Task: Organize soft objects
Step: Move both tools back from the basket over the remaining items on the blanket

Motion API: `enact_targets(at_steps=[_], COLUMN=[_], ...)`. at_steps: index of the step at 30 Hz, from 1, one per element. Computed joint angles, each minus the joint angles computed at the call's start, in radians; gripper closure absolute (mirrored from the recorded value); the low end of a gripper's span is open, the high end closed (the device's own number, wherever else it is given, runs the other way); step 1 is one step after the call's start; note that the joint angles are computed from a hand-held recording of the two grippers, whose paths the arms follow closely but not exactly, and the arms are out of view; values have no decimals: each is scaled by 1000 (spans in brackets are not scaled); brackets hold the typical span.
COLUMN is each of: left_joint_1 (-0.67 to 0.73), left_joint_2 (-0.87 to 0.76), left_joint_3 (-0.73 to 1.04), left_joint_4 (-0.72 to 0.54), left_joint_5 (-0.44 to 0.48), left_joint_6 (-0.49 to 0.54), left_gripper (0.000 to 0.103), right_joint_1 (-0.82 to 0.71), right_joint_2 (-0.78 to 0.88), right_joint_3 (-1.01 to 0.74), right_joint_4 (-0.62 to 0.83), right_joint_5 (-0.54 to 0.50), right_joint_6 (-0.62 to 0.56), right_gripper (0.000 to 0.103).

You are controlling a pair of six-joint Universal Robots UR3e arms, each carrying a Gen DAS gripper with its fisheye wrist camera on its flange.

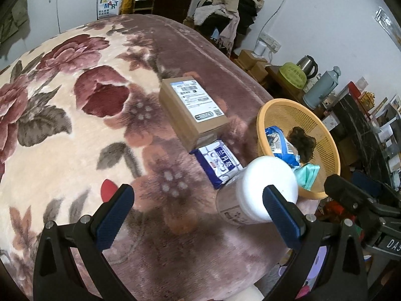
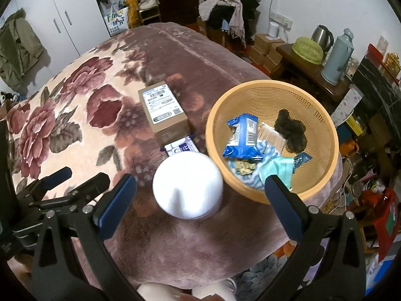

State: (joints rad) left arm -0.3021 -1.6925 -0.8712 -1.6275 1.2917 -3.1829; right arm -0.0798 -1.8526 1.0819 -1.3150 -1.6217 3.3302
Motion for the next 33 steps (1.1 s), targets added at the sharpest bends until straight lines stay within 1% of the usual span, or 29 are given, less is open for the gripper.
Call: enact_targets(at_steps=[7,16,25,33], left_joint_1=[68,196,320,412], left_joint_2=[87,217,321,384], left_joint_3=[-96,-237,-362,-447], left_joint_4=[-5,-30,-61,-83], left_joint_5=[-26,-68,-97,-112], left_joint_6=[44,122,212,284], left_gripper=[1,1,1,1], right_joint_1=[96,251,369,426], right_joint_2=[37,111,168,201], right_joint_3=[-37,-86,-87,-76], right_joint_4=[4,-3,-28,-51], right_joint_5=[-45,-107,-132,-136], right_joint_6=[61,160,235,274], right_gripper=[0,0,0,0])
